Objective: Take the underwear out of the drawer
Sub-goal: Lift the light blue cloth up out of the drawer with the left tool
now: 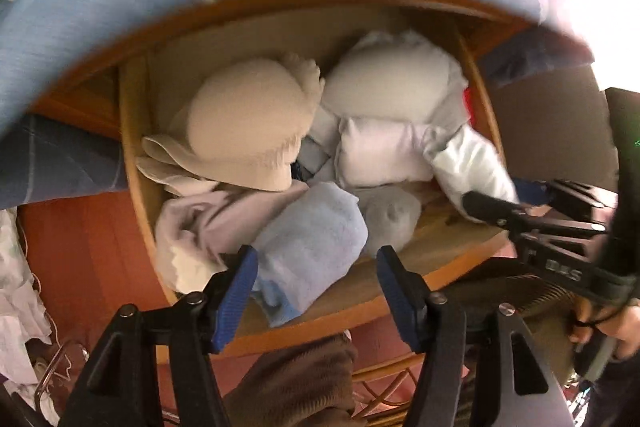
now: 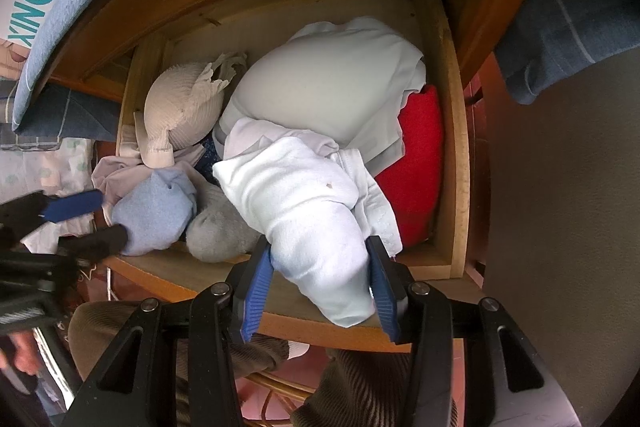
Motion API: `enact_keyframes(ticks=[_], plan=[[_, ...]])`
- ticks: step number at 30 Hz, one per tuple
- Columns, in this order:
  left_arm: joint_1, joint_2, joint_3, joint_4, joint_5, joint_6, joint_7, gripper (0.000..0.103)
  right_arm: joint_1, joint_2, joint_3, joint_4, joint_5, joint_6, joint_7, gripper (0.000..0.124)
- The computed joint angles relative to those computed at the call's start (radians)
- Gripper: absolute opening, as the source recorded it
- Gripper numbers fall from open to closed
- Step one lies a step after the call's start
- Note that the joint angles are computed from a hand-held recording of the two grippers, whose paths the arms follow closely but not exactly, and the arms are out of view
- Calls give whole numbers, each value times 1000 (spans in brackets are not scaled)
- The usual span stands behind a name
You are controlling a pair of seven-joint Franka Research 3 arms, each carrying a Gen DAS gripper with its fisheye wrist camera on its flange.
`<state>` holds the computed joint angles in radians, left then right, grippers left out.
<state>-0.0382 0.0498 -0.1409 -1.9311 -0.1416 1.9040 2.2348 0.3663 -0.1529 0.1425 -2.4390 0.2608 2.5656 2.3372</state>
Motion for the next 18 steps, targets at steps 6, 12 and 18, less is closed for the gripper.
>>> enact_keyframes(ticks=[6,12,18], plan=[[-12,32,-9,-29,41,83,-50,63,1,-1,-2,-2,10,1,-8,44],[-12,33,-17,-81,33,154,-57,66,1,1,-3,2,14,-2,-13,44],[-8,-5,-11,-136,-17,203,-37,46,0,3,-3,5,13,-4,-10,44]])
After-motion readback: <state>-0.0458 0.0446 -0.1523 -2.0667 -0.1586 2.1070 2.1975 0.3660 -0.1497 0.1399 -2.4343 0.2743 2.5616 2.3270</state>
